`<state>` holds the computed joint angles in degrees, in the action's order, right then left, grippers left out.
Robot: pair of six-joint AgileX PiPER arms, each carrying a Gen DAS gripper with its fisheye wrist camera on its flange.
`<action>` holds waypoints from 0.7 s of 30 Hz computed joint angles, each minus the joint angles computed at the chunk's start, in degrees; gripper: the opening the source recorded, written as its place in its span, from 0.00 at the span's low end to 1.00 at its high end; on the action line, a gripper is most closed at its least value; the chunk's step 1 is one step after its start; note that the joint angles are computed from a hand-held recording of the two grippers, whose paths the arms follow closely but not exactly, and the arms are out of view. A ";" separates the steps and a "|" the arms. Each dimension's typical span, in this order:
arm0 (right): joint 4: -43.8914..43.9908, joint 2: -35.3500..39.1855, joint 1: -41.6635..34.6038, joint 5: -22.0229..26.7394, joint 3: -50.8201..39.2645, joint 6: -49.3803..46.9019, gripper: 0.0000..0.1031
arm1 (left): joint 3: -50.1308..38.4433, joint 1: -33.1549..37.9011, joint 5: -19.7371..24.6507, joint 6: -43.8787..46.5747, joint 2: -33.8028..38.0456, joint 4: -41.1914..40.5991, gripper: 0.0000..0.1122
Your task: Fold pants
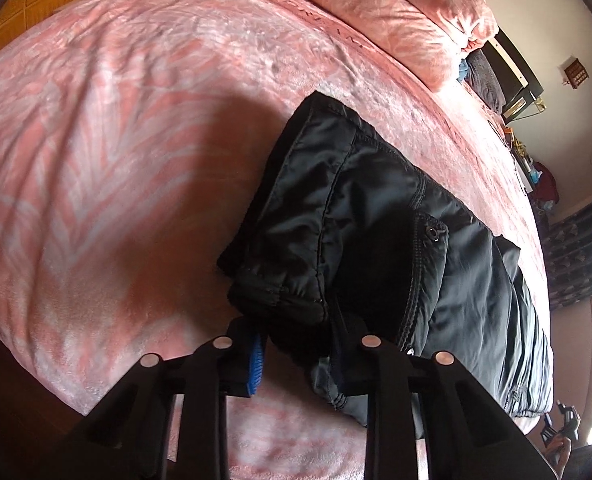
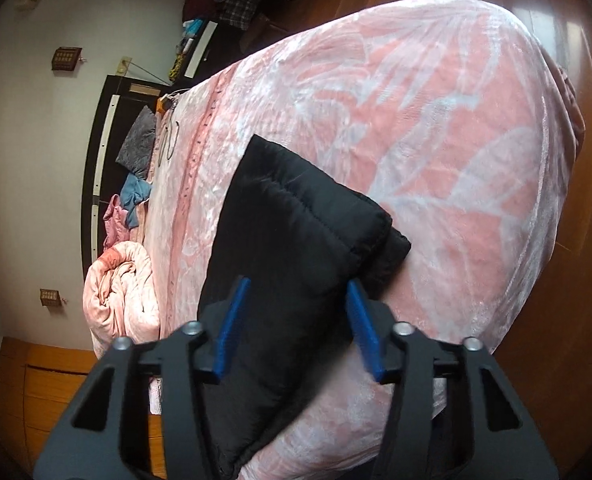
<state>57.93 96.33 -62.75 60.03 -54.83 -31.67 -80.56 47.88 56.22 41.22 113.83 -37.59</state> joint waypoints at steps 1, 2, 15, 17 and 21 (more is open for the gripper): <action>-0.46 0.76 1.21 0.00 -1.25 0.49 0.07 | 0.03 -0.36 -0.68 -0.67 -0.65 0.25 0.20; -0.51 0.28 2.59 -0.11 -2.01 0.45 0.06 | 0.00 -0.55 -1.12 -1.03 -1.28 0.28 0.18; 0.87 -1.43 0.29 -3.13 4.62 -11.47 0.03 | -3.49 -1.19 -0.16 -2.87 -0.38 3.24 0.15; 1.74 -1.38 -0.53 -3.09 5.04 -13.20 0.03 | -2.57 -1.56 -0.96 -2.41 -1.07 3.36 0.15; 0.99 -1.81 -0.23 -3.47 4.95 -12.17 0.03 | -2.93 -1.76 -0.61 -3.33 -0.81 3.54 0.15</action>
